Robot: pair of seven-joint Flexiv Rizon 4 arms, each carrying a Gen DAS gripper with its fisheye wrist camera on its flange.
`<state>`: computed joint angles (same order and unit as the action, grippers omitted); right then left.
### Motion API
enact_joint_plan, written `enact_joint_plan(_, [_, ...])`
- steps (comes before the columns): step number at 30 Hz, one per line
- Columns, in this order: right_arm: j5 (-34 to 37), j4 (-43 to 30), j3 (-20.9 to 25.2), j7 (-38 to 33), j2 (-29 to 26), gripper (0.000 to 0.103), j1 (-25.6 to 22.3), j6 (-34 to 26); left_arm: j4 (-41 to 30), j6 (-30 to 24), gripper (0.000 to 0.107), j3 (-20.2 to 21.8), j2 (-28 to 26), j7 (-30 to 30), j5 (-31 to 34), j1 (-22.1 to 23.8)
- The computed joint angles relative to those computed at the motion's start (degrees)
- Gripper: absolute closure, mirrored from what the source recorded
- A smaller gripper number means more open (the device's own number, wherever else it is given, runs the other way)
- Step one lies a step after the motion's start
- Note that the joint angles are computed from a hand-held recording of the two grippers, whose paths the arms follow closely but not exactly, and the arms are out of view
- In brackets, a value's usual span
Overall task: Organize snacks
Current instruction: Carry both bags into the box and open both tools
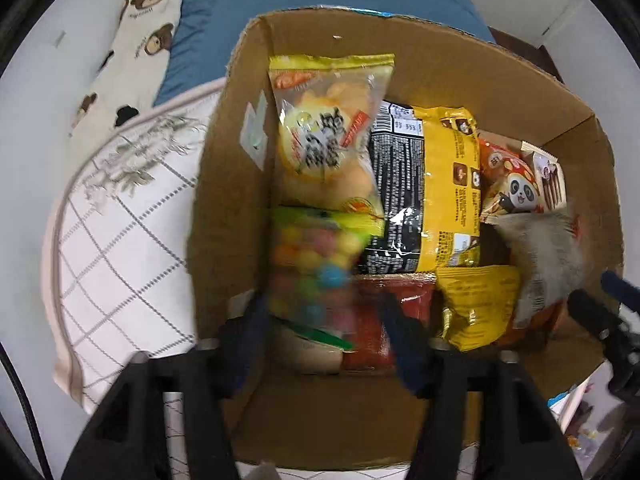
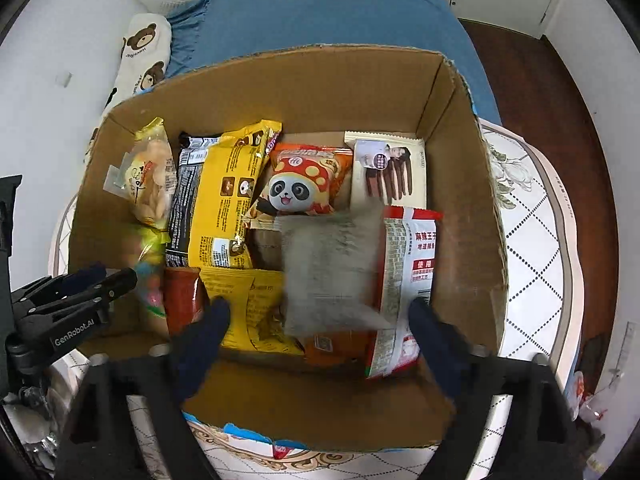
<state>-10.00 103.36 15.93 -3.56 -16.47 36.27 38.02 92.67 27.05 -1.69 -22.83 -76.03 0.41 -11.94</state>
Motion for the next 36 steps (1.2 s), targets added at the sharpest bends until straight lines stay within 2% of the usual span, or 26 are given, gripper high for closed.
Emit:
enact_joint_plan(1, [0.3, -0.1, 0.1, -0.2, 0.0, 0.009, 0.0, -0.4, 0.4, 0.7, 0.027, -0.2, 0.0, 0.1, -0.6, 0.1])
enact_joint_plan(4, [0.8, 0.0, 0.3, -0.2, 0.1, 0.007, 0.1, -0.4, 1.4, 2.0, 0.019, -0.4, 0.6, 0.5, -1.0, 0.0])
enact_joint_plan(11, [-2.6, 1.0, 0.2, 3.7, 2.4, 0.007, 1.5, -3.1, 6.1, 5.8, 0.019, -0.7, 4.1, 1.2, -2.8, -0.1])
enact_joint_plan(16, [-6.0, 1.1, 0.6, 6.6, 3.7, 0.007, 2.7, -6.3, 11.3, 11.0, 0.019, -0.8, 8.4, 1.4, -3.0, -0.4])
enact_joint_plan(26, [-13.8, 0.2, 2.1, 12.8, 6.8, 0.007, 6.0, -13.6, 21.9, 21.7, 0.019, -0.9, 18.4, 4.1, -8.0, 0.2])
enact_joint_plan(36, [-20.7, -3.4, 4.4, 17.2, 8.6, 0.007, 10.7, -23.2, 28.3, 25.2, 0.019, -0.2, 27.6, 10.1, -15.0, 0.0])
